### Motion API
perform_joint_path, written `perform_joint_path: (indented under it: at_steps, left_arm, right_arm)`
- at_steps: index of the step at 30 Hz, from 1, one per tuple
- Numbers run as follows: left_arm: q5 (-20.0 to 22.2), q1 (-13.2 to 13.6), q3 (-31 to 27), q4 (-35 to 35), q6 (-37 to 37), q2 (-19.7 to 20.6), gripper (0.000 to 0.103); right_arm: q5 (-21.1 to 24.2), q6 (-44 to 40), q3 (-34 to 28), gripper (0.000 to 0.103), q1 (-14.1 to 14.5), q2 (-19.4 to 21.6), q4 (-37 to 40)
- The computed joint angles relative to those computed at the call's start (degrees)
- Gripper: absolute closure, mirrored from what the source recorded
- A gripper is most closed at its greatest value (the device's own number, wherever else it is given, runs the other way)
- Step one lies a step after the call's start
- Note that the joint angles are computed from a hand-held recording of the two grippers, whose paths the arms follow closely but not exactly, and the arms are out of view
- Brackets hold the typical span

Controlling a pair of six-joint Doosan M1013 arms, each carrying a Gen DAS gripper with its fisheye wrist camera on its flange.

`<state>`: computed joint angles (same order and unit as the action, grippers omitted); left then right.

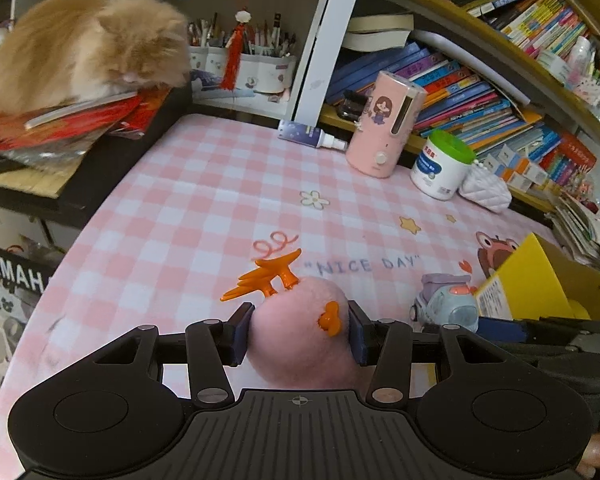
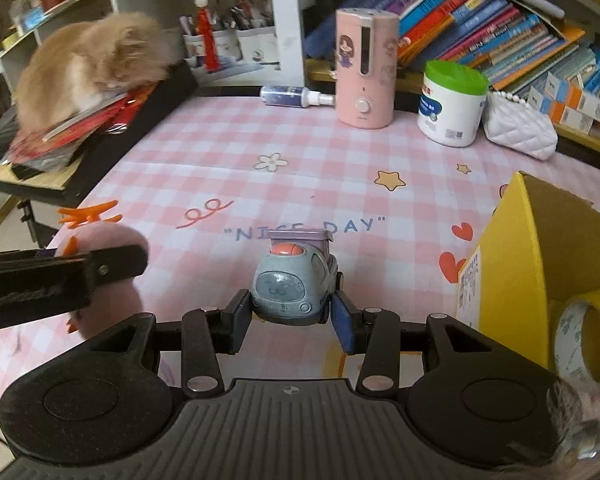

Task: Organize objects
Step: 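Carry the pink chick with the left tool while the right tool carries the toy car to the yellow box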

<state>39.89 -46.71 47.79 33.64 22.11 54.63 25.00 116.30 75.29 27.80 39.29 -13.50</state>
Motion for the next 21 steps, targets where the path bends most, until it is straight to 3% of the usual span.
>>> perform_joint_path:
  at_steps: [10,21]
  left_arm:
    - [-2.83,-1.53,10.56,5.13,-8.02,-5.69,0.057]
    - [-7.56,-3.02,18.76,9.52,-13.31,-9.94,0.057]
  right_arm:
    - [-0.83,2.08,5.56,0.062,1.63,-3.38,0.64]
    - [-2.51,14.04,11.21,0.062,4.24,-6.99,-9.94]
